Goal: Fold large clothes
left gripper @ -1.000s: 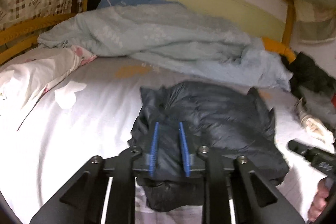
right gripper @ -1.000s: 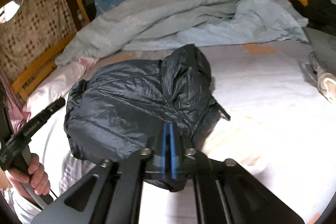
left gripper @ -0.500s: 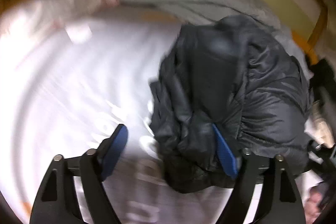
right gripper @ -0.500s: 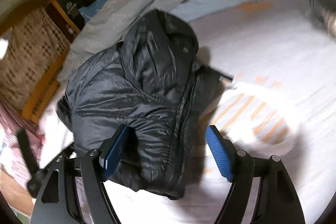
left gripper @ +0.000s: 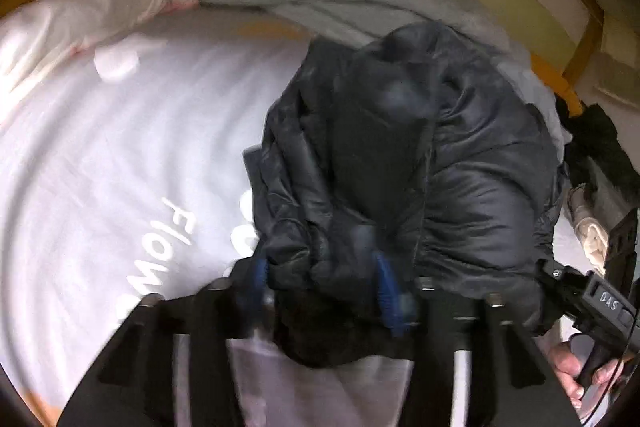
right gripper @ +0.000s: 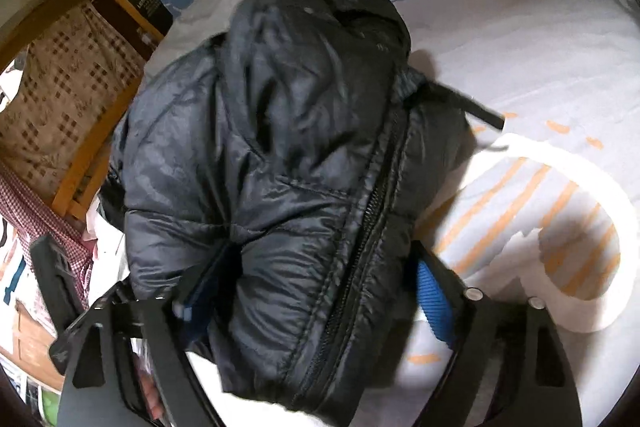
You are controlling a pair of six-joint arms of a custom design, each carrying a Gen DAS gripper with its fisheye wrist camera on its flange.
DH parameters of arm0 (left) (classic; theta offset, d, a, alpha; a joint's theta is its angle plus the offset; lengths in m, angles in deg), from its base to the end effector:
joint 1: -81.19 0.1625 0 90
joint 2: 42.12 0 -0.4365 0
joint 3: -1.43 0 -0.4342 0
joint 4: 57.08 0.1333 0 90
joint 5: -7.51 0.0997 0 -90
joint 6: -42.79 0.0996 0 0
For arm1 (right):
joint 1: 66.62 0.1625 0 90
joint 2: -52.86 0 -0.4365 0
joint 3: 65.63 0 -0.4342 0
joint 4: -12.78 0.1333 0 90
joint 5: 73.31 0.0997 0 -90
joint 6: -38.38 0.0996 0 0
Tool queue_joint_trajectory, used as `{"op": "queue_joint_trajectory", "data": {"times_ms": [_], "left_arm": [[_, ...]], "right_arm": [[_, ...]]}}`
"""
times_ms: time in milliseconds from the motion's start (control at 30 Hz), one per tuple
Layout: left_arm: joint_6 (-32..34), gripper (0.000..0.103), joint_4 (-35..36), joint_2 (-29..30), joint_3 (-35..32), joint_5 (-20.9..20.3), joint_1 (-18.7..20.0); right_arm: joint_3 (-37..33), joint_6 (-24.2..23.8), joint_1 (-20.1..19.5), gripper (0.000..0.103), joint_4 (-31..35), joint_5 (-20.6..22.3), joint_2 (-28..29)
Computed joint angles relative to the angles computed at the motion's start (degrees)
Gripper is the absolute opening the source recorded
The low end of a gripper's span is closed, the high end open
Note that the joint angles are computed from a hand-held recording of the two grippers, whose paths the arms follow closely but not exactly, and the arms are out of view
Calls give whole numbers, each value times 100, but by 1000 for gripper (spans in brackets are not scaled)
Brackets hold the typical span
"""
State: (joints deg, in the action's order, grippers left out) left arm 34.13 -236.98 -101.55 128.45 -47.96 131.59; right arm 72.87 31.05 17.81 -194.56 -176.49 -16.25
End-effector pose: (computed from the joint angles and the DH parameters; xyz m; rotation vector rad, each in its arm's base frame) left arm -0.1795 -0.5146 0.0989 0.5468 2.5805 -0.8083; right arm 0.0667 -0.4559 0.1730 -0.0939 -2.6102 1.1188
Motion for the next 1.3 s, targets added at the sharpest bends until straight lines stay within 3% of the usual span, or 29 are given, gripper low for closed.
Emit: {"op": "queue_joint_trajectory", "data": {"times_ms": [67, 133, 200, 233, 300, 367, 467, 533, 600, 667, 733, 800, 933, 1033, 1067, 1100, 1167, 1200, 1233, 1267, 1300], "left_arm": [[340, 34, -588, -56, 204, 378, -272], [901, 35, -1705, -11, 437, 827, -585], [1272, 52, -2165, -111, 530, 786, -741], [1443, 72, -2034, -152, 461, 598, -738], [1646, 77, -1491, -171, 184, 403, -689], [1558, 94, -1042, -59, -128, 610, -624], [1024, 99, -450, 90, -553, 725, -273], [230, 100, 708, -32, -778, 210, 145], [-446, 101, 1672, -235, -930, -831, 613], [-853, 103, 2010, -333, -968, -1745, 1014], [-813, 103, 1860, -377, -856, -1913, 1101], [-740, 103, 1882, -345, -823, -1694, 983], [-730, 103, 1531, -251, -664, -1515, 840], [-490, 103, 1277, -67, -725, -1587, 843], [-488, 103, 1235, -36, -730, -1575, 840], [-559, 103, 1188, -31, -712, -1554, 822], [-563, 103, 1048, -17, -643, -1518, 766], [-500, 97, 984, -16, -591, -1466, 711], [-430, 71, 905, -45, -535, -1625, 702], [-437, 57, 907, -72, -530, -1803, 698], [-465, 55, 909, -98, -500, -1741, 639]], "right_arm": [[110, -75, 44, 62, -152, -82, -90], [218, -3, 63, 56, -254, -88, -183], [235, 31, 145, 55, -308, -212, -187], [212, 7, 213, 55, -285, -322, -174], [130, -128, 355, 55, -254, -564, -114], [81, -121, 412, 55, -161, -652, -133], [85, -84, 411, 59, -48, -651, -217], [71, -110, 411, 64, -65, -634, -220], [94, -212, 356, 69, -211, -527, -212], [-8, -275, 417, 70, -268, -610, -84], [-71, -302, 418, 76, -235, -625, -31], [-138, -272, 401, 82, -91, -606, -13], [-191, -208, 307, 84, 87, -532, -25], [-186, 470, -87, 84, 609, 63, -204], [-156, 636, -219, 83, 661, 316, -246], [-143, 681, -260, 74, 664, 420, -258], [-147, 503, -88, 63, 462, 91, -172], [-146, 386, 2, 57, 332, -86, -118], [-129, 280, 54, 53, 229, -176, -91], [-101, 224, 60, 52, 174, -169, -100], [-70, 189, 62, 50, 134, -163, -125]]}}
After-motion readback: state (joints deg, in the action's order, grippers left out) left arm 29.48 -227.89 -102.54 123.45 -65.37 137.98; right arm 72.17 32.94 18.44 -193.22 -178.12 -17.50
